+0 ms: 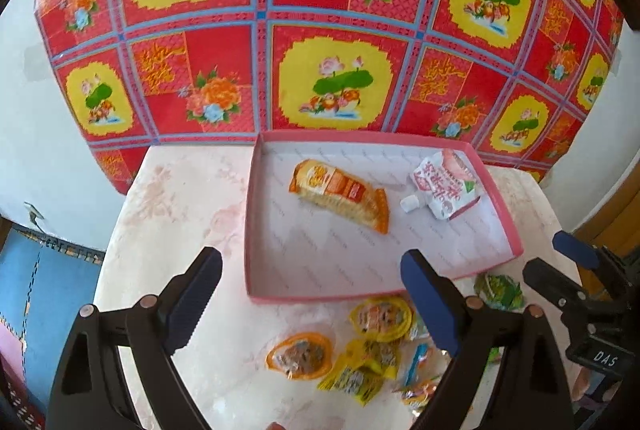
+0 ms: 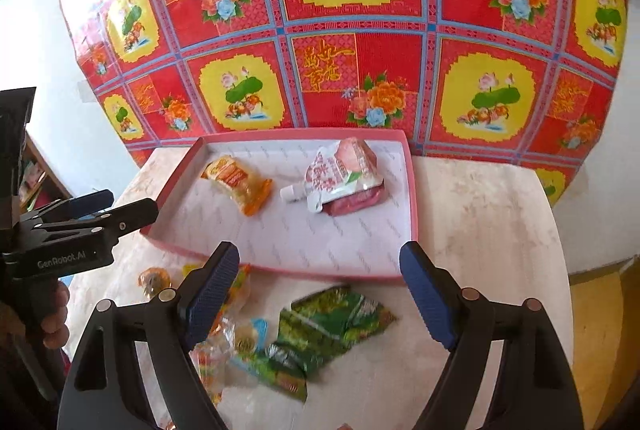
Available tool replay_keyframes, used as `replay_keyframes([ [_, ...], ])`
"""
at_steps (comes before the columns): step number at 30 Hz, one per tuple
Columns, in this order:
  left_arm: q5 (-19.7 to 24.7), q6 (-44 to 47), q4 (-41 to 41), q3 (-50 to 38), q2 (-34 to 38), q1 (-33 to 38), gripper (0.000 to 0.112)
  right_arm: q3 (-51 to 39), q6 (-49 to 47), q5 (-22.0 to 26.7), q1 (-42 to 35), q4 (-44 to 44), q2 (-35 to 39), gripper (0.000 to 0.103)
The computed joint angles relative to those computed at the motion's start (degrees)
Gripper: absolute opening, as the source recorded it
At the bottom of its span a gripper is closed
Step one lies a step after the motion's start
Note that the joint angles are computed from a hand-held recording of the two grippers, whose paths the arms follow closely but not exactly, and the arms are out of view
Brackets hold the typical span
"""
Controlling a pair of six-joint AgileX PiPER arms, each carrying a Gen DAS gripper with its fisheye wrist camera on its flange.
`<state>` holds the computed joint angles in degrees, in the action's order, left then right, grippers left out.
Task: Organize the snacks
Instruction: 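Withdraw both tools from the box toward the remaining snacks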
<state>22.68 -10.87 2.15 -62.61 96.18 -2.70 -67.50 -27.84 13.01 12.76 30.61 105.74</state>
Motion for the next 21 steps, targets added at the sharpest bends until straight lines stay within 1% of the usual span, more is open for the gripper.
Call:
replay_keyframes([
  [5,-0.89,2.11,-2.61,3.60,-1.29,0.58,0.094,3.30,-4.88,-0.51,-0.36,5.45,-1.21,0.084],
  [9,-1.26,2.84,-3.36,5.54,-1.32,0.84,0.094,5.17,-6.11,-0.80,-0.54,7.00,-1.62,0.084],
  [15,-2.22,2.29,-2.82,8.34,-0.70,1.11,0.094,8.88,-12.98,-1.17,-1.35,14.20,-2.28,0.084],
  [18,-2.98,2.27,-3.20,9.63,-0.41,1.53,0.094,10.03,-14.77,-1.50,-2.07,16.04,-2.29,0.084],
  [21,-3.27,2.30,-3.20,10.51,-0.16,1.79,0.093,10.07,-14.19,-1.44,-2.49,15.77,-1.93,0.084],
])
